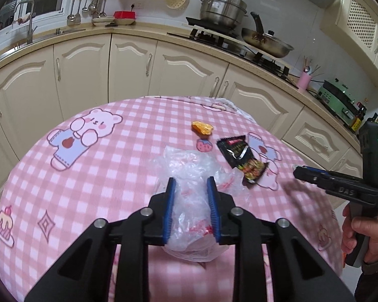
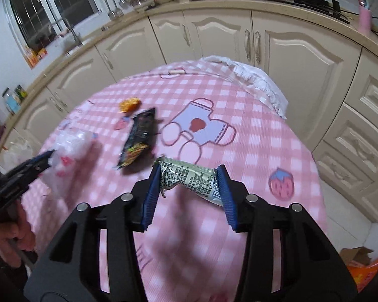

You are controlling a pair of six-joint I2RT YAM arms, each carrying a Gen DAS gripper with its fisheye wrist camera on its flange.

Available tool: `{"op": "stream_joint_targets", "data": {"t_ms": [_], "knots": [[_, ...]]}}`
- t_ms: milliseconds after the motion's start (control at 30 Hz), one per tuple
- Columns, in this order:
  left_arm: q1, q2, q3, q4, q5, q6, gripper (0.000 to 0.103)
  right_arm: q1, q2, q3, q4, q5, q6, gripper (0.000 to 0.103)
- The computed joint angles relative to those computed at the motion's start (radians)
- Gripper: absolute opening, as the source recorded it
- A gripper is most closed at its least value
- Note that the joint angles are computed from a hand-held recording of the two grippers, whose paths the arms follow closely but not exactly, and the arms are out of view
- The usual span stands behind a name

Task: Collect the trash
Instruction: 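Grasp the clear plastic bag with left tool while right tool grasps the green wrapper, then carry clear bag and green wrapper to the blue bin and release both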

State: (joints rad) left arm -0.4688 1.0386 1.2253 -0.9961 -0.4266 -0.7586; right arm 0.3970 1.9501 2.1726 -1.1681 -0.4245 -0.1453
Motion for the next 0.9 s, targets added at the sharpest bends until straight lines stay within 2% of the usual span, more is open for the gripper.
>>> {"op": "stream_joint_targets", "data": {"t_ms": [267,500,633,767,900], "knots": [[-0.197,0.036,0.089,-0.073,-0.115,-0.106,0.023,-0.091,-0.136,-0.092,-0.01,-0.157,0.008,0.044],[-0.363,0.205,0.273,-0.037,-0.16,-0.08,0.023,-0.294,-0.247,-0.137,-0.06,-0.273,-0.039,0.044],[-0.43,0.382,0.429,0.044,-0.111,-0.002,0.023,-0.516,-0.283,-0.145,-0.118,-0.328,-0.107,0.044],[-0.479,0.559,0.586,0.1,-0.033,0.061,0.023,-0.763,-0.249,-0.136,-0.202,-0.379,-0.19,0.044],[-0.528,0.808,0.831,0.093,0.072,0.119,0.023,-0.919,-0.21,-0.188,-0.214,-0.334,-0.247,0.044]]}}
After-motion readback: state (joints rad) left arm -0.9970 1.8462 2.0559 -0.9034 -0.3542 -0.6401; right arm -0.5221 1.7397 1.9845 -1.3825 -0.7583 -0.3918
